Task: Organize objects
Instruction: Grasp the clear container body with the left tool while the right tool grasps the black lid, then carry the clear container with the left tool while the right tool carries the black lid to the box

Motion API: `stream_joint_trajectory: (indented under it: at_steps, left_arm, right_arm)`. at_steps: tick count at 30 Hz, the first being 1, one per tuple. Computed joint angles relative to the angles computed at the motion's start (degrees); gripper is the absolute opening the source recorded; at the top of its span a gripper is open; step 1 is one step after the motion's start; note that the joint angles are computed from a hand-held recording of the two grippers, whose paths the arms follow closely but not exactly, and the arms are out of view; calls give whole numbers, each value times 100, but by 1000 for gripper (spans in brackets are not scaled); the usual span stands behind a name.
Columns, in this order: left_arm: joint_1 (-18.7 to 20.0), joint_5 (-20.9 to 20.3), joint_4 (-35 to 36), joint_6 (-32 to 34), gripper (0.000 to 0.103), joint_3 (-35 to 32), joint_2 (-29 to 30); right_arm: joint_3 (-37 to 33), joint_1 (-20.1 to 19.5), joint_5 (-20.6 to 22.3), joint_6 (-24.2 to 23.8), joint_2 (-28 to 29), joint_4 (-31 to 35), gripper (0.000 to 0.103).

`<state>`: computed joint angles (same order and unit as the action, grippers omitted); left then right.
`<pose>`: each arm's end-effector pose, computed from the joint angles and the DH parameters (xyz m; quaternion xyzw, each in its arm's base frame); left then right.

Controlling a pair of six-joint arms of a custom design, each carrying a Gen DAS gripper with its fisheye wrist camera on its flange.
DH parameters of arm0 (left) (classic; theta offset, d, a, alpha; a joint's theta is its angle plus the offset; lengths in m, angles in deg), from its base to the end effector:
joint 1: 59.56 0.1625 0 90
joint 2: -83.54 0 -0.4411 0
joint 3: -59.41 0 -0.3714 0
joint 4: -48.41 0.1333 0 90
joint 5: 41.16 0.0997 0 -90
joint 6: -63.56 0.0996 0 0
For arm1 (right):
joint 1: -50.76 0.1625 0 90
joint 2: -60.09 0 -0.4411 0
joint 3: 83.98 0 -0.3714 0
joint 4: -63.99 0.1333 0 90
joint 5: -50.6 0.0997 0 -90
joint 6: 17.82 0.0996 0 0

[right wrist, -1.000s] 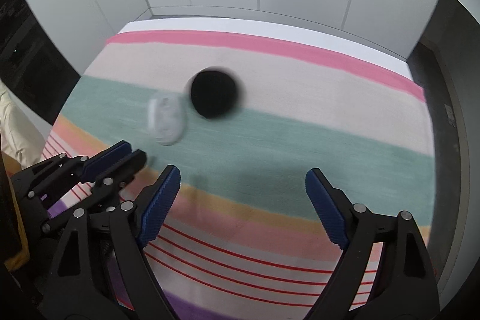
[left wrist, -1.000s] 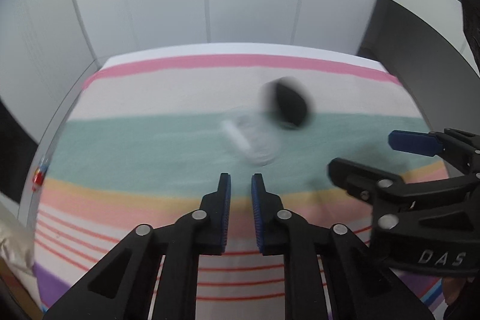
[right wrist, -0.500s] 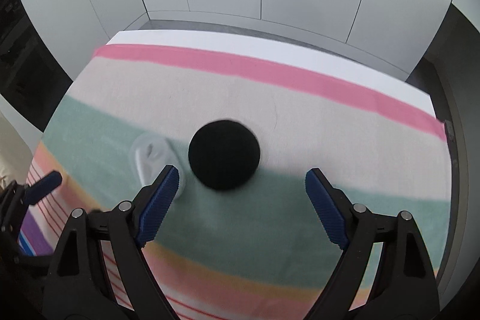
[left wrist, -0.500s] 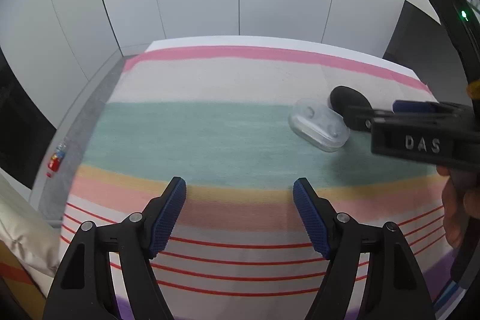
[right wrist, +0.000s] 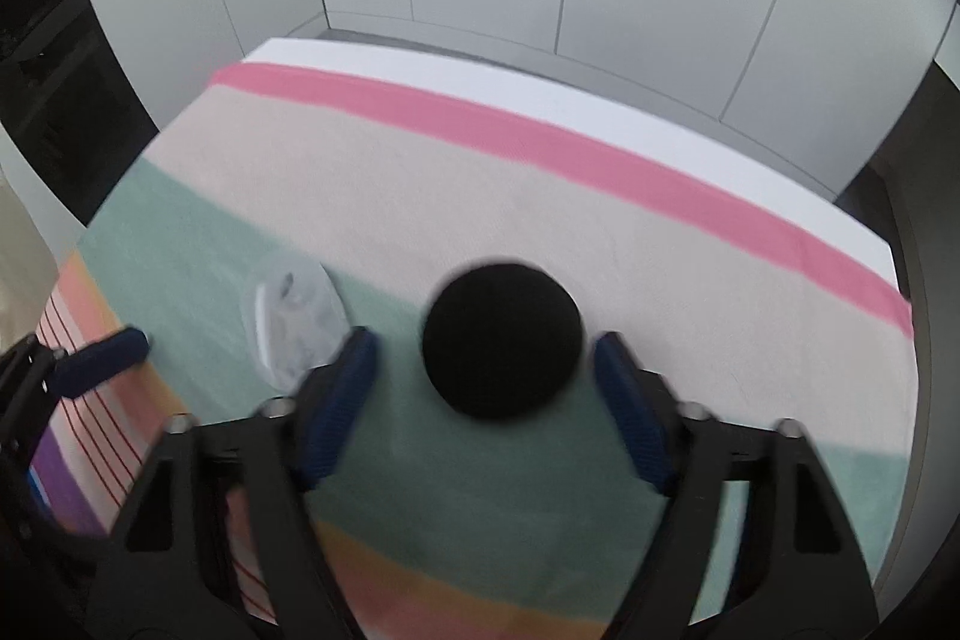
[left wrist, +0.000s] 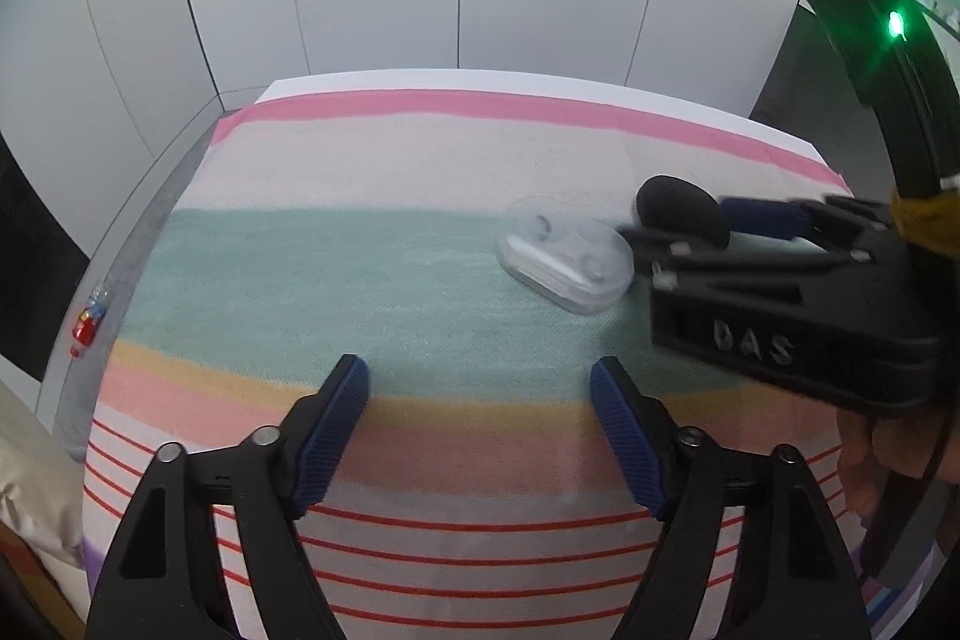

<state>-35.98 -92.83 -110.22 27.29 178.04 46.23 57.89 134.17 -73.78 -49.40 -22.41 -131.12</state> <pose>-0.3683 -0.3736 -0.0354 0.2792 0.8970 -0.1896 0.2853 0.0335 -0.3816 0.2943 0.0783 -0.8842 0.2618 0.3787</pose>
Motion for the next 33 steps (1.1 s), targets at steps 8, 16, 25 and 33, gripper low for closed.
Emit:
stream_joint_trajectory:
  at_steps: [8,16,25,33]
  left_arm:
    - [166,36,-201,580,98,-415,375]
    - [305,-10,-128,1146,60,-1062,729]
    - [-43,-295,454,540,57,-882,345]
    - [-676,-280,1184,-275,57,-572,-511]
  right_arm:
    - [21,-71,-227,145,-117,-192,49]
    - [121,-173,-456,629,-735,379,48]
    - [169,583,-953,1561,-1393,1549,48]
    - [66,2089,-1738,3059,-2782,4186,48]
